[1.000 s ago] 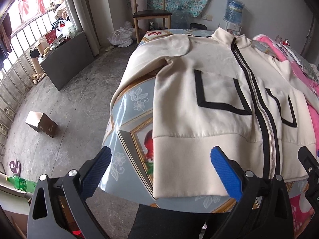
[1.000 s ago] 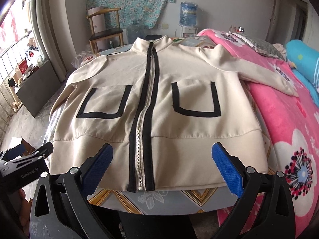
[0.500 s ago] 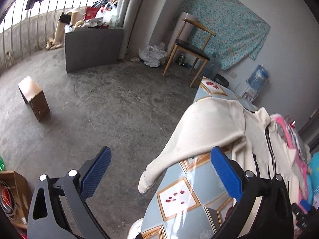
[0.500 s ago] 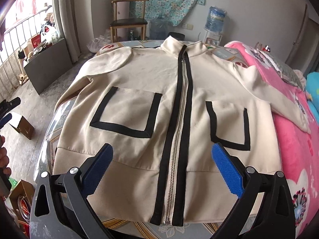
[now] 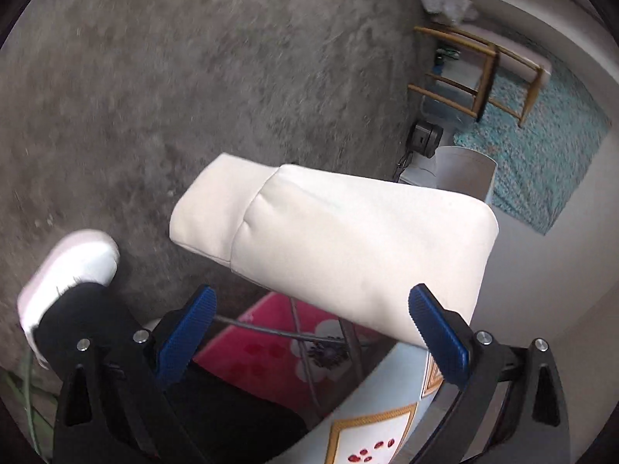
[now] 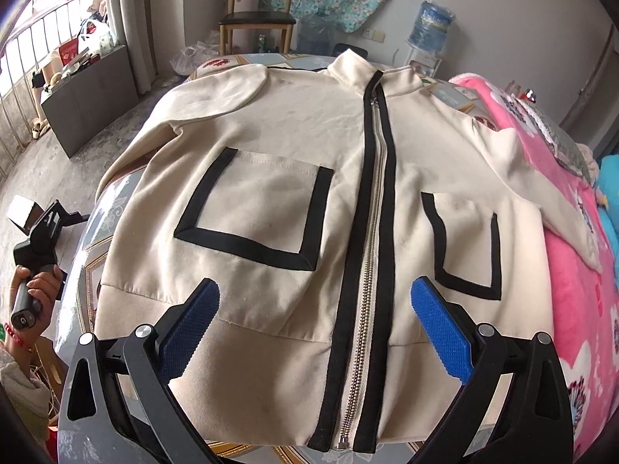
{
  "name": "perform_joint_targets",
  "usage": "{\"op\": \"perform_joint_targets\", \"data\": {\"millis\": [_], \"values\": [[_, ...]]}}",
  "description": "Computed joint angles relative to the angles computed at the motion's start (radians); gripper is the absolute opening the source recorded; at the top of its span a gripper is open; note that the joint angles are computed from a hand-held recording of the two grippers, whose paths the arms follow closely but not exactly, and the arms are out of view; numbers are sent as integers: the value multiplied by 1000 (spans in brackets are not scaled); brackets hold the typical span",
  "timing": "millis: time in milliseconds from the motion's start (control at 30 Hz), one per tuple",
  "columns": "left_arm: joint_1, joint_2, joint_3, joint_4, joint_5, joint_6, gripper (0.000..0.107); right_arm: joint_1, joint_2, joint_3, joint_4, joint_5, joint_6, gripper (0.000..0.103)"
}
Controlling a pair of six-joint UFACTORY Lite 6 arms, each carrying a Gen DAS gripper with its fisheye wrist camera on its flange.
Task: Fold large clothes
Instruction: 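Grasp the jacket sleeve cuff with the left gripper and lift it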
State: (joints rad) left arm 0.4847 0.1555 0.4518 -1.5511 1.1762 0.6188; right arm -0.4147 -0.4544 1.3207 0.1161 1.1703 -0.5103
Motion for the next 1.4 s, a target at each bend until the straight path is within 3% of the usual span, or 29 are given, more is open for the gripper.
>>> {"op": "perform_joint_targets", "data": {"millis": [100, 300, 500, 633, 800, 967, 1100, 1200, 1333, 1400], "values": [[-7, 200, 47, -22, 63, -15, 98, 17, 4, -2, -22, -7, 27, 96], [-88, 394, 126, -119, 152, 8, 98, 30, 16, 0, -45, -17, 58, 96], [-115, 589, 254, -206, 142, 31, 98, -29, 25, 9, 16, -73, 10, 96], [-109, 618, 324, -214, 79, 22, 96, -90, 59, -7, 67, -148, -33, 96], [-63, 550, 364, -158, -10, -38, 51, -170, 141, -3, 179, -213, -126, 96], [11, 383, 392, -34, -111, -103, 26, -205, 240, 18, 251, -219, -181, 96], [56, 125, 427, 215, -252, -292, 21, -238, 287, 34, 292, -196, -208, 90], [70, -83, 515, 371, -257, -419, 19, -280, 299, 45, 334, -170, -250, 89], [-41, -184, 905, 589, -182, -665, 19, -343, 318, 52, 389, -144, -317, 90], [-186, -178, 1115, 625, -215, -714, 19, -375, 333, 64, 399, -142, -328, 89]]}}
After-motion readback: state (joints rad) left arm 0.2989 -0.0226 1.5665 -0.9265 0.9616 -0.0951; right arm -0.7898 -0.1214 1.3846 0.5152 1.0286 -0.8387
